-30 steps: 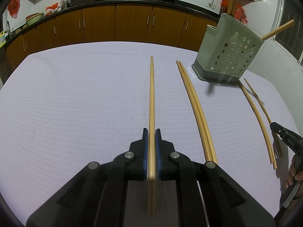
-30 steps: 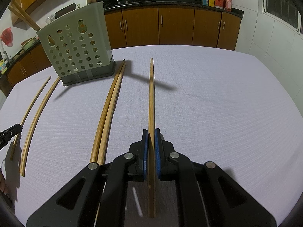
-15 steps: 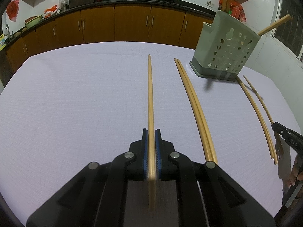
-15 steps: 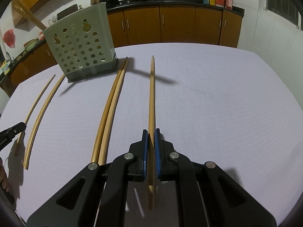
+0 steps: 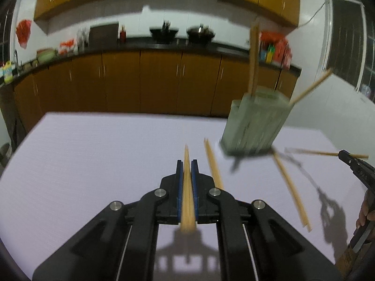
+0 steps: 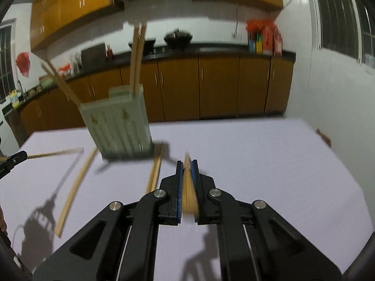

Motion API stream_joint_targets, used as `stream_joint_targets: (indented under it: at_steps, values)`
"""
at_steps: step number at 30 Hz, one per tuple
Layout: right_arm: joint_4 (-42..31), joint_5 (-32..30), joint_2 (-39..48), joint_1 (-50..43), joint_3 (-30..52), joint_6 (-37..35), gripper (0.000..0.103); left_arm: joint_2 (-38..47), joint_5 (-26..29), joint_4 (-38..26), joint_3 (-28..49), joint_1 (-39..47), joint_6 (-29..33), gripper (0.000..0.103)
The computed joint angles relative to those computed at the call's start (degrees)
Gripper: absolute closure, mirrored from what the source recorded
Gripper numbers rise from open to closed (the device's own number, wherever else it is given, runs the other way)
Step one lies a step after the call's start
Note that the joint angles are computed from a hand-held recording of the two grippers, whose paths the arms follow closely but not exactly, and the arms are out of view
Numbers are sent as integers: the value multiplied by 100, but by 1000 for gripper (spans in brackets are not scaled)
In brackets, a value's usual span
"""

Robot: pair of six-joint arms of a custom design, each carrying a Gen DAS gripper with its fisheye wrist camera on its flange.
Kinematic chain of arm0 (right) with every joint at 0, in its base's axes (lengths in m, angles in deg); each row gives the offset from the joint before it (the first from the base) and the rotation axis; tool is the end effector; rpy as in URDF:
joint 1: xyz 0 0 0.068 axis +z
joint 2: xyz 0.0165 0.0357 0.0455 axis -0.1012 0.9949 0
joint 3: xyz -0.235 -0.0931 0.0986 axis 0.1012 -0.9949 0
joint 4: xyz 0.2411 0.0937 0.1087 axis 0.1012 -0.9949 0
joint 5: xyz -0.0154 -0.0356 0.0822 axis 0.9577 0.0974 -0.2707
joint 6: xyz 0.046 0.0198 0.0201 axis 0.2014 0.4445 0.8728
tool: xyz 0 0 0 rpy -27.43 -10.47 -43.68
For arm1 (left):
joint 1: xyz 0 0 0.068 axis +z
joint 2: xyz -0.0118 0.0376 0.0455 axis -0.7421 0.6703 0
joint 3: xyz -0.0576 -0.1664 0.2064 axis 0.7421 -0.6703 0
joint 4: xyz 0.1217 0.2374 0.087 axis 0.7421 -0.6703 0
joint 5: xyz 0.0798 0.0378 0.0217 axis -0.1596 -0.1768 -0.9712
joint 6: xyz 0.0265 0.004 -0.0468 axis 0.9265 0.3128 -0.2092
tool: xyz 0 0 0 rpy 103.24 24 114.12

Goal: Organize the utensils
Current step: 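Lift both held chopsticks upright and lower them into the green holder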

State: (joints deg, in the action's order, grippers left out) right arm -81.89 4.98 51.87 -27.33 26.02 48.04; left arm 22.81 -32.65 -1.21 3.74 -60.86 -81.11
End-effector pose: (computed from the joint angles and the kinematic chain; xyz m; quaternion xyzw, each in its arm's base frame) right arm 0.2918 -0.1020 0.2955 0.0243 0.8709 0.0310 0.4900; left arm 0.3060 -0.0676 0.3033 0.0136 0.8827 -0.0582 0.4662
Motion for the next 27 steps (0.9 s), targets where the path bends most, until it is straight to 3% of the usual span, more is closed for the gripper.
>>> stream_joint_targets:
  at_steps: [9, 17, 22, 27]
  values:
    - [-36, -101, 109, 73, 664, 252, 96, -45, 126, -133, 721, -87, 146, 95]
    - [-288, -798, -102, -77, 1341, 370, 96, -55, 507, -550, 1410, -371, 360, 95]
    - [58, -972, -249, 141, 1632, 745, 96, 56, 703, -726, 1874, -557, 436, 95]
    - [631, -789, -59, 439, 1938, 1192, 96, 604, 450, -721, 2710, -881, 545, 95]
